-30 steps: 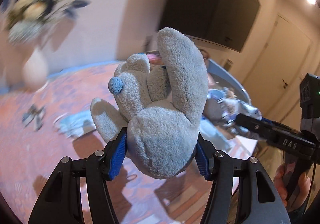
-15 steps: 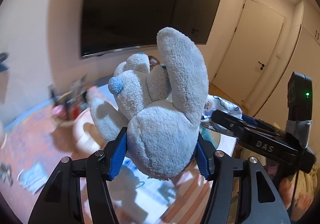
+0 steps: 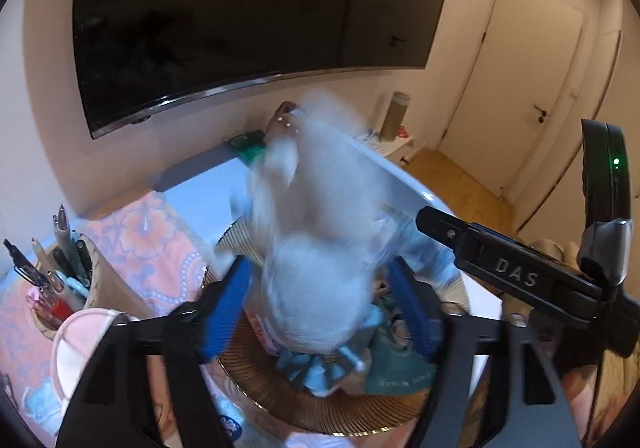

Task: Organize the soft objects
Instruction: 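Open both tools to release the bunny and wipe packet into the basket, then return both tools to the bed above the plaid bow and face masks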

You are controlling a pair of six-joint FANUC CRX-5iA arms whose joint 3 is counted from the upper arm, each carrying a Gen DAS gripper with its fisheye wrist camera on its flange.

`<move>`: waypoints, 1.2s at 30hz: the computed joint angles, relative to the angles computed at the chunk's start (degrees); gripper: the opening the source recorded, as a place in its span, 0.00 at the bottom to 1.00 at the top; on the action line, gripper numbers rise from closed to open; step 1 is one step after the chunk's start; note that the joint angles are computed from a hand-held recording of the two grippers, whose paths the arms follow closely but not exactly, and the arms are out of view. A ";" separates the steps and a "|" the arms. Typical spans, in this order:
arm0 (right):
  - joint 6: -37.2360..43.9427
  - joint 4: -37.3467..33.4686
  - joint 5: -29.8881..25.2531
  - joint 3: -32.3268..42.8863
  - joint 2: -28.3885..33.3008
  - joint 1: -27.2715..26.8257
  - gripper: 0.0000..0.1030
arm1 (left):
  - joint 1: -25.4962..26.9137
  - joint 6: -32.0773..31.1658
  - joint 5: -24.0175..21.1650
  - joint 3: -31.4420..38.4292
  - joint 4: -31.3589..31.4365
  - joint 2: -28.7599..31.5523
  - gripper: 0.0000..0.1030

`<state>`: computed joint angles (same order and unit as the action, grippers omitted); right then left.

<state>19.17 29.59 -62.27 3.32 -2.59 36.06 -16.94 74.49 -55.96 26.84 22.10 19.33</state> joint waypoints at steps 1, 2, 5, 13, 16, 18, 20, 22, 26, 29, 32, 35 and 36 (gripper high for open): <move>0.53 -0.75 -0.16 -0.01 -0.10 -0.25 0.70 | 0.33 -0.82 -0.27 -0.53 1.12 -0.01 0.78; 0.80 -1.35 -0.42 -0.31 -0.45 -0.34 0.70 | 0.63 -2.31 -0.06 -1.76 3.00 -0.37 0.78; 0.91 -3.14 0.43 -2.27 -2.52 -0.55 0.70 | 1.22 -5.19 1.62 -6.14 5.95 -2.82 0.78; 0.09 -3.94 0.72 -6.03 -7.05 2.36 0.70 | 5.17 -11.85 4.15 -18.04 16.33 -12.00 0.78; 0.08 -2.76 0.69 -6.54 -7.87 4.85 0.70 | 7.35 -13.06 5.54 -21.79 17.22 -16.34 0.78; 0.82 -1.80 0.34 -6.28 -7.98 7.17 0.71 | 9.64 -13.70 5.64 -24.58 18.57 -19.59 0.78; 1.91 -0.95 0.39 -5.66 -7.77 9.58 0.71 | 11.78 -14.43 6.09 -27.02 19.61 -22.38 0.78; 3.00 0.62 0.72 -5.14 -7.51 12.51 0.71 | 14.48 -14.47 6.55 -29.24 18.50 -25.77 0.78; 4.73 5.48 0.38 -3.20 -5.78 18.64 0.74 | 22.05 -11.89 7.76 -33.51 12.05 -33.18 0.81; 7.70 5.99 2.88 -1.23 -4.15 21.79 0.79 | 28.93 -10.59 7.46 -37.05 11.58 -37.07 0.84; 11.76 5.28 4.06 2.10 -0.94 24.57 0.81 | 36.10 -7.21 7.69 -39.99 10.00 -39.82 0.84; 17.02 3.12 3.30 7.19 4.53 26.92 0.82 | 41.36 -6.32 7.36 -42.64 9.95 -41.08 0.84; 18.88 1.29 3.82 8.40 6.13 27.06 0.83 | 42.90 -6.64 7.42 -43.75 10.12 -41.25 0.84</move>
<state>38.05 30.88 -58.45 11.72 3.54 63.12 25.96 67.86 -48.54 -16.91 32.23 -21.92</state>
